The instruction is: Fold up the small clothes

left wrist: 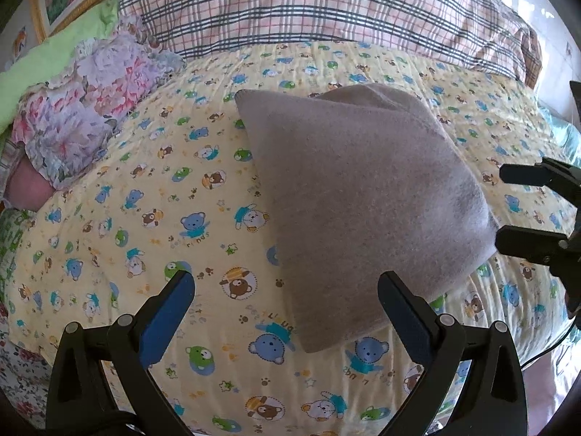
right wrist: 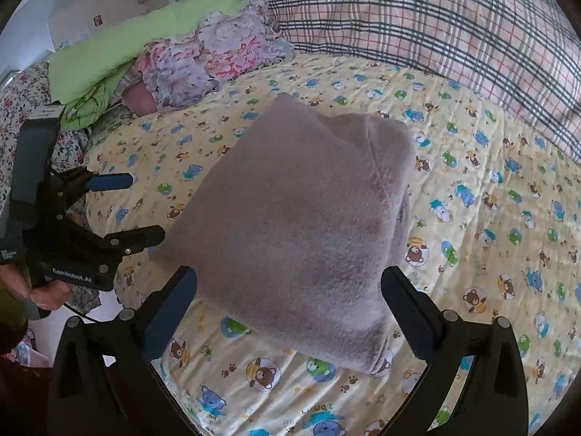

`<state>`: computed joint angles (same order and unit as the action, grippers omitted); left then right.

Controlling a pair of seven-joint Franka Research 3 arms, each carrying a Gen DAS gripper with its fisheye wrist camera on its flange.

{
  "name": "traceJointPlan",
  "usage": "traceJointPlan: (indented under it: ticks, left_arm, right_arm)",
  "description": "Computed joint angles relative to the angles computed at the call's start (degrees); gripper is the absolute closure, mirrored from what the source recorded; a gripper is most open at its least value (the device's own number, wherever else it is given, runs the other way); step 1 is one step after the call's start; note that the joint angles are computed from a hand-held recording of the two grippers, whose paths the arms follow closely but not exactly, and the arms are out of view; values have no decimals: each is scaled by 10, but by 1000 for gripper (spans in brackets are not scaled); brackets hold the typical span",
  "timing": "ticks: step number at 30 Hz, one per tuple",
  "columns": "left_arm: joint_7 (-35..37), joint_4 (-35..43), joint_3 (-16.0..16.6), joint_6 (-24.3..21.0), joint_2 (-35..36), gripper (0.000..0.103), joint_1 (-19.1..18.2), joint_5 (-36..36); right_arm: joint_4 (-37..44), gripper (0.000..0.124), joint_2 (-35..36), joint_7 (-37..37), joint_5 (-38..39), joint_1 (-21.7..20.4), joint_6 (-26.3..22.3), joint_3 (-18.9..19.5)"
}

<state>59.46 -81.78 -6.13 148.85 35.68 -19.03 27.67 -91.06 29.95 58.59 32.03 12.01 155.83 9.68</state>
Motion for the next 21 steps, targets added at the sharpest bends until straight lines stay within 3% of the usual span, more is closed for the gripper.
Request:
traceJointPlan:
  ticks: [7, 21]
  left_arm:
    - [1, 11, -2, -5, 9, 2, 2, -11]
    - [0, 11, -1, 3, 11, 2, 3, -13]
  right_arm:
    - [22, 23, 20, 15, -8, 2, -22, -4]
    - [29, 22, 26, 14, 3, -1, -21, 3]
